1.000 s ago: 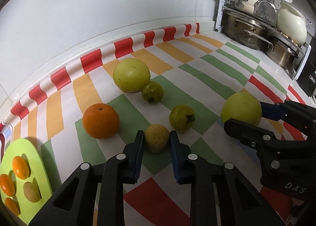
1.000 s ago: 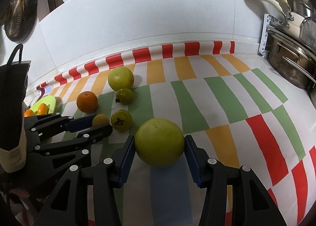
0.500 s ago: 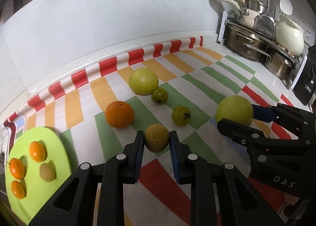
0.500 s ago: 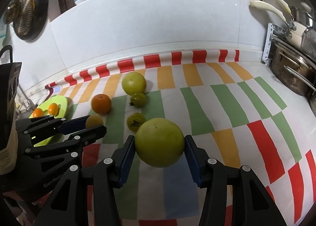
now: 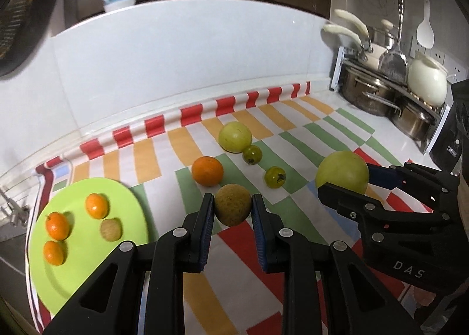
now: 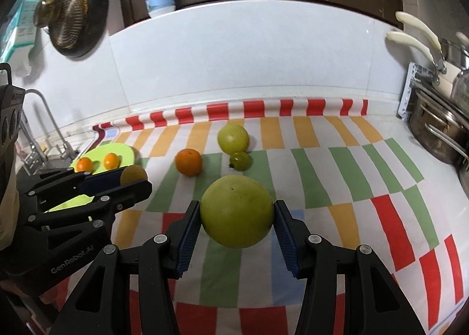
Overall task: Organize fruits
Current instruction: 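Carry the brown fruit in left tool while right tool carries pomelo to plate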
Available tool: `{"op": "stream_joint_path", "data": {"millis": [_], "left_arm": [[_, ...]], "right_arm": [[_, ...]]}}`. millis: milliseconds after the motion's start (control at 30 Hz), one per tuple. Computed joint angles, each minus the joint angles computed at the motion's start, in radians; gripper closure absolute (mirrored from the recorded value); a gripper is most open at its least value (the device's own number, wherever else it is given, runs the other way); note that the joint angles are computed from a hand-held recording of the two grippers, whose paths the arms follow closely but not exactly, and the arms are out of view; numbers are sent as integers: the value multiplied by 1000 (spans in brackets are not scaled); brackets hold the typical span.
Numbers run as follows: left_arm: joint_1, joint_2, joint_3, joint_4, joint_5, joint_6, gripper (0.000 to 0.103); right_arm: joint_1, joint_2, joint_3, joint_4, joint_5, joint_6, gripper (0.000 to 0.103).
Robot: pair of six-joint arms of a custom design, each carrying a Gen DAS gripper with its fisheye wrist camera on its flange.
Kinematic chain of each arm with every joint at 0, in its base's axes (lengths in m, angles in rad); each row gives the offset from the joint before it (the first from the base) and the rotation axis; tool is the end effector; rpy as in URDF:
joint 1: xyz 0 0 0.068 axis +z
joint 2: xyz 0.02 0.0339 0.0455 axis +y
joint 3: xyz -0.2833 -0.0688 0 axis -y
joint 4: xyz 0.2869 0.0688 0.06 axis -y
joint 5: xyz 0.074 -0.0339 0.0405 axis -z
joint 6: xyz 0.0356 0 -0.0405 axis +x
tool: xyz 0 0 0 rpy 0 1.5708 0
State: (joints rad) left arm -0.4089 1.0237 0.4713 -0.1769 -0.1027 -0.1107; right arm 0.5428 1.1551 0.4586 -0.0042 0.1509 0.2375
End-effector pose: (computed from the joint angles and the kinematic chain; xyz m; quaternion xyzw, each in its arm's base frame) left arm 0.2124 -0.0881 0.1831 0.1147 0.9046 -0.0595 0.4063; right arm 0.2148 0.1233 0.1642 -0.1061 0.8986 0.0966 0.4147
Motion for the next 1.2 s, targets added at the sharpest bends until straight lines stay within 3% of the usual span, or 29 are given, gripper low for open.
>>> {"op": "stream_joint_path", "data": {"millis": [733, 900, 1200], "left_arm": [[-11, -539, -91, -391, -100, -72, 77], [51, -668, -100, -501, -82, -53, 77], [274, -825, -98, -633, 33, 51, 77]], "right_arm": [[305, -175, 12, -160, 178, 82, 52], [371, -151, 29, -156, 206, 103, 52], [461, -63, 82, -120, 227, 118, 52]]}}
